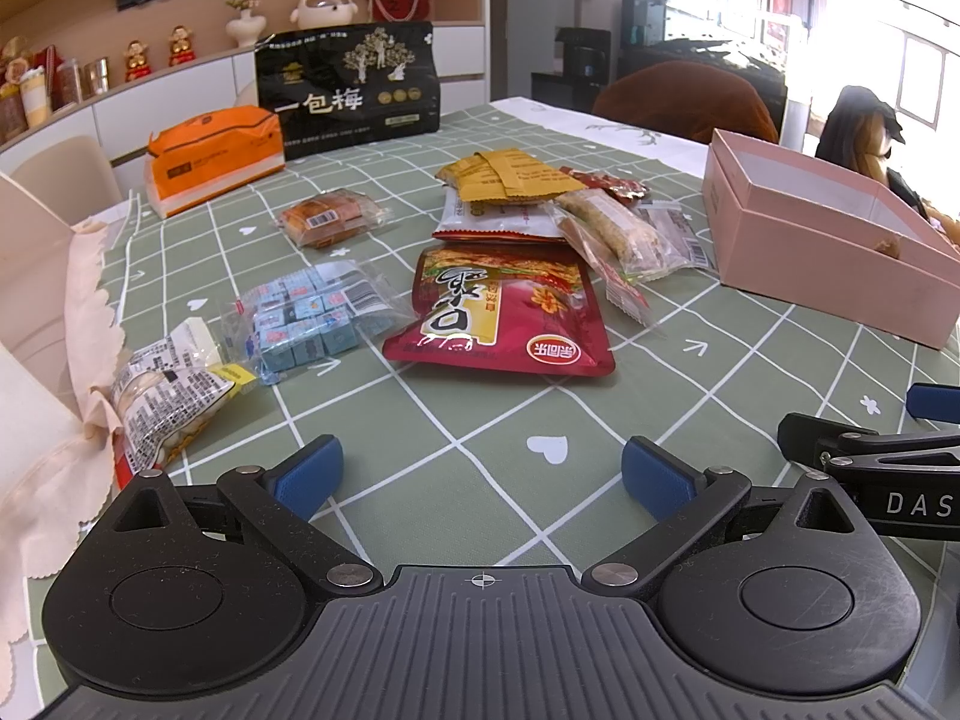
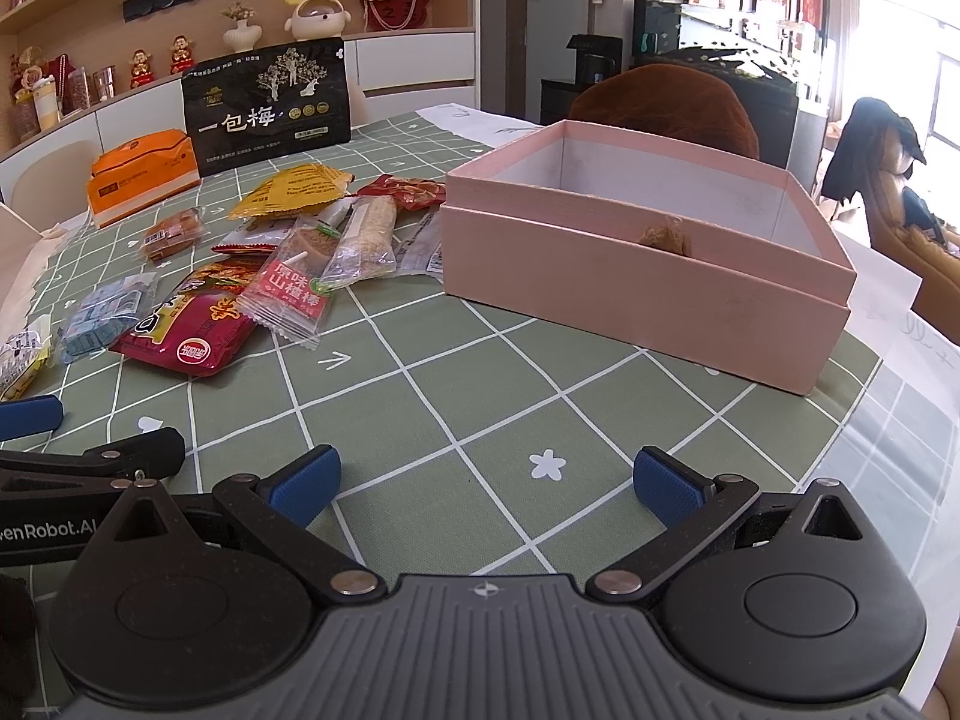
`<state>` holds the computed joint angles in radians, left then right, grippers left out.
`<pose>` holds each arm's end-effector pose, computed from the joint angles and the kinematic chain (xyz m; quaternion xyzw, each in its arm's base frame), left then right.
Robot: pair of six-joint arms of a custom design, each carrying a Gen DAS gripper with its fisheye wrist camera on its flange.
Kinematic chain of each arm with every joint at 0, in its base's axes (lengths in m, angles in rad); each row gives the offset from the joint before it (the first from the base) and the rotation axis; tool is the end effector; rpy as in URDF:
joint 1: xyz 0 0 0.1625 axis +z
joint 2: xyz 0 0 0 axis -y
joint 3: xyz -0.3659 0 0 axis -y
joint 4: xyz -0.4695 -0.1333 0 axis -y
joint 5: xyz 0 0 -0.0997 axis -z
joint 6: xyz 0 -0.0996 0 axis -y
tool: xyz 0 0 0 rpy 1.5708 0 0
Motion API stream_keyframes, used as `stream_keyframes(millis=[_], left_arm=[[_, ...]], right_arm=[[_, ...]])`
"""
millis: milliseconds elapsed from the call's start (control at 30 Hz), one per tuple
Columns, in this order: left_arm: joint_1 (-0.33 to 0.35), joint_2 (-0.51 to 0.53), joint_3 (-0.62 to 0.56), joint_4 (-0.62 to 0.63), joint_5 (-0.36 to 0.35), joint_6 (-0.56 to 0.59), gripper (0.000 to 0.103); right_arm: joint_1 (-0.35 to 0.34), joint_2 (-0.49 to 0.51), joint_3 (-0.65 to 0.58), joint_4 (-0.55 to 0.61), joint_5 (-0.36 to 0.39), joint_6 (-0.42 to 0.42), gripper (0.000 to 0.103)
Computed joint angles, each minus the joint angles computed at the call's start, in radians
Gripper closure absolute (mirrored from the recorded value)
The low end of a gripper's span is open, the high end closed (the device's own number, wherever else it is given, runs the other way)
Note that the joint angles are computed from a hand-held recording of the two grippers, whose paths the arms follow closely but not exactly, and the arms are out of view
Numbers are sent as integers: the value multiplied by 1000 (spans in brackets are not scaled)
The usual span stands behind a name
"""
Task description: Organize snacks
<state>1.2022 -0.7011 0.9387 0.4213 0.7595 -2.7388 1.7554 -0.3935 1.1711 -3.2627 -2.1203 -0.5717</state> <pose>-0.0710 -0.7542 0.1672 0.1494 0.8297 -0.3985 0.3612 0.2269 -0.7721 0.0005 0.2076 -0.8469 0.3701 0.3206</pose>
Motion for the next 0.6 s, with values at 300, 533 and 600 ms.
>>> stream_keyframes(millis=[300, 533, 600], left_arm=[[-8, -124, 100, -59, 16, 7, 2], [55, -25, -211, 116, -86, -5, 2], [76, 42, -334, 217, -68, 7, 2]], right_arm=[[18, -28, -41, 245, -66, 82, 0], [26, -25, -92, 393, -66, 125, 1], [31, -23, -136, 504, -19, 163, 8]])
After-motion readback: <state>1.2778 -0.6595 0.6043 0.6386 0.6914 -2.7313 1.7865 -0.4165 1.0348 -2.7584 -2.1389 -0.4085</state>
